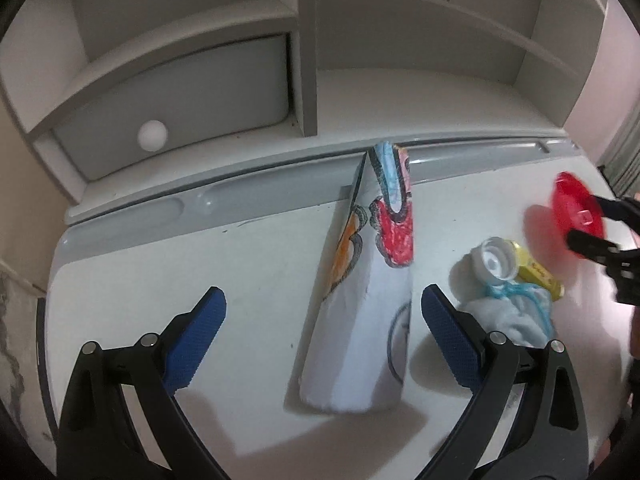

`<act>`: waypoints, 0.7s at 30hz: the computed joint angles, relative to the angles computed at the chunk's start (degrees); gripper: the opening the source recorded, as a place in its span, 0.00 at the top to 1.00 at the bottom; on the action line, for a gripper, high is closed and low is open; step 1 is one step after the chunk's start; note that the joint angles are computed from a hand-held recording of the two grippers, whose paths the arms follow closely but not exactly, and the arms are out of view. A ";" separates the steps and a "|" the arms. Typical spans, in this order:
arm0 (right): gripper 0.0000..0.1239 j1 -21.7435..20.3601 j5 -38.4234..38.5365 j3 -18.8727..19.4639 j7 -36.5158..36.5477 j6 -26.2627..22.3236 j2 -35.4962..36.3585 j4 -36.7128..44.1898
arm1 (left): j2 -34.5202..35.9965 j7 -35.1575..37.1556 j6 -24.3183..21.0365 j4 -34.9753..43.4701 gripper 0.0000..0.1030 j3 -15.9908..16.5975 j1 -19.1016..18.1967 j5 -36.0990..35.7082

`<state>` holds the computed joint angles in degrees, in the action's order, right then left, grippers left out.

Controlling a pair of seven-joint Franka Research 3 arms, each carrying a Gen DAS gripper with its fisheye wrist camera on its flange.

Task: Collect trash
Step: 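Grasp drawn paper tube with left tool while right tool grasps red lid, then carry paper tube and red lid over the bin and open both tools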

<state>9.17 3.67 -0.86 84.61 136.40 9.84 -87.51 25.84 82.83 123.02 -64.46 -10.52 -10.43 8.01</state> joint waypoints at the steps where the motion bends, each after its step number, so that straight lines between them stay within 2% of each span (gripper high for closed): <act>1: 0.36 -0.24 0.48 -0.07 -0.19 0.31 -1.13 -1.34 | 0.72 0.13 -0.56 0.90 0.08 -0.02 0.11 -0.22; 3: 0.36 -0.67 0.92 -0.26 -0.17 0.96 -3.39 -4.08 | 1.22 -0.03 -0.65 1.46 0.09 -0.35 0.48 -1.40; 5: 0.35 -1.10 1.28 -0.36 0.29 1.29 -5.28 -6.53 | 0.50 -0.12 0.43 0.27 0.21 -0.20 0.34 -1.03; 6: 0.35 -1.30 1.30 -0.39 0.61 1.41 -6.21 -7.75 | 0.53 0.20 0.70 0.29 0.39 -0.05 0.17 -0.44; 7: 0.35 -1.59 1.34 -0.47 0.82 1.84 -7.75 -9.68 | 0.08 0.36 0.73 -0.10 0.62 0.06 -0.09 0.22; 8: 0.35 -1.92 1.40 -0.55 0.92 2.18 -9.39 -11.51 | 0.13 0.15 0.00 0.39 0.69 0.13 -0.27 0.46; 10: 0.35 -2.52 1.33 -0.51 1.39 3.08 -11.66 -14.25 | -0.56 -1.05 -0.39 0.18 0.73 -0.12 -0.06 -0.60; 15: 0.35 -5.54 0.58 -1.03 3.30 6.42 -22.12 -25.32 | -6.51 -3.91 2.32 -5.07 0.73 -0.43 -0.84 0.35; 21: 0.35 -13.17 -0.64 -2.21 6.94 8.83 -36.16 -39.06 | -8.41 -1.87 3.51 -4.51 0.73 -3.30 -4.96 0.97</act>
<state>-3.99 3.03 -3.07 91.55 145.23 -26.32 -126.56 17.43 80.96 126.53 -68.97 -13.82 -15.40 8.98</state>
